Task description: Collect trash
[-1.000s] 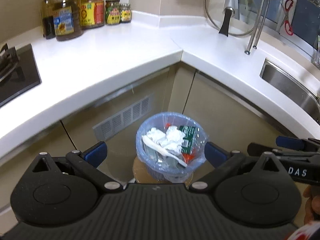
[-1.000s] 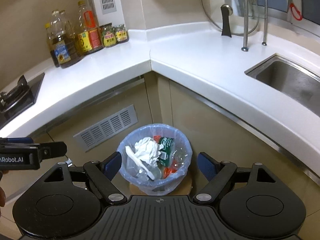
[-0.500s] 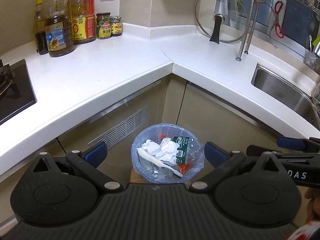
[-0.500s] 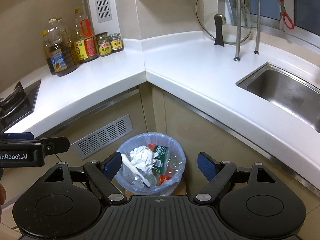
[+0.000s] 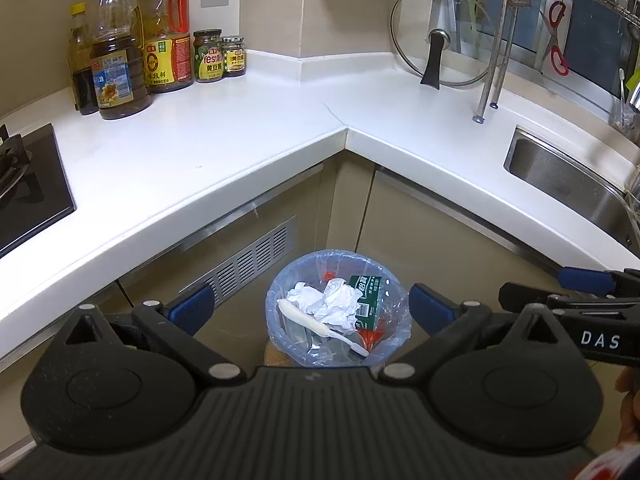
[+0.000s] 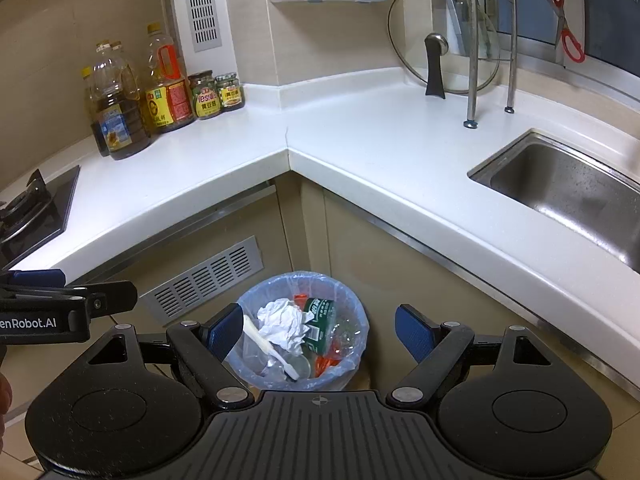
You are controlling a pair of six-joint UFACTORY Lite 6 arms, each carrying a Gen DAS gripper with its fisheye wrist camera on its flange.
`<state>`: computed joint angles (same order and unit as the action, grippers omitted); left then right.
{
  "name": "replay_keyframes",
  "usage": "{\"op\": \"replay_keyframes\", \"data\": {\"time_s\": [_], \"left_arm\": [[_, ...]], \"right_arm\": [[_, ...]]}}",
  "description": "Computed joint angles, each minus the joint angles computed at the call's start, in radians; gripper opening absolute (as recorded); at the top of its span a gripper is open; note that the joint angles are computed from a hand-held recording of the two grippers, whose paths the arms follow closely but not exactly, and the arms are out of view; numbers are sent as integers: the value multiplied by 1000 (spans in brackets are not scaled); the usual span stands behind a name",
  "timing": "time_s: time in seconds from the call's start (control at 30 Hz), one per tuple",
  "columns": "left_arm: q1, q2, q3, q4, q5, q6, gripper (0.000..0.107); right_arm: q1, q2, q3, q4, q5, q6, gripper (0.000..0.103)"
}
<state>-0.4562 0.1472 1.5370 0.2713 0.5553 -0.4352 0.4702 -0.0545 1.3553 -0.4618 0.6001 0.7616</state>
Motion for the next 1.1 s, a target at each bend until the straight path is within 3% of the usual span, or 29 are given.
{"op": "replay_keyframes", "data": {"time_s": [1.1], "left_arm": [[6, 9, 6, 0, 2, 3, 103]], "right_arm": [[3, 10, 11, -3, 1, 0, 83]]}}
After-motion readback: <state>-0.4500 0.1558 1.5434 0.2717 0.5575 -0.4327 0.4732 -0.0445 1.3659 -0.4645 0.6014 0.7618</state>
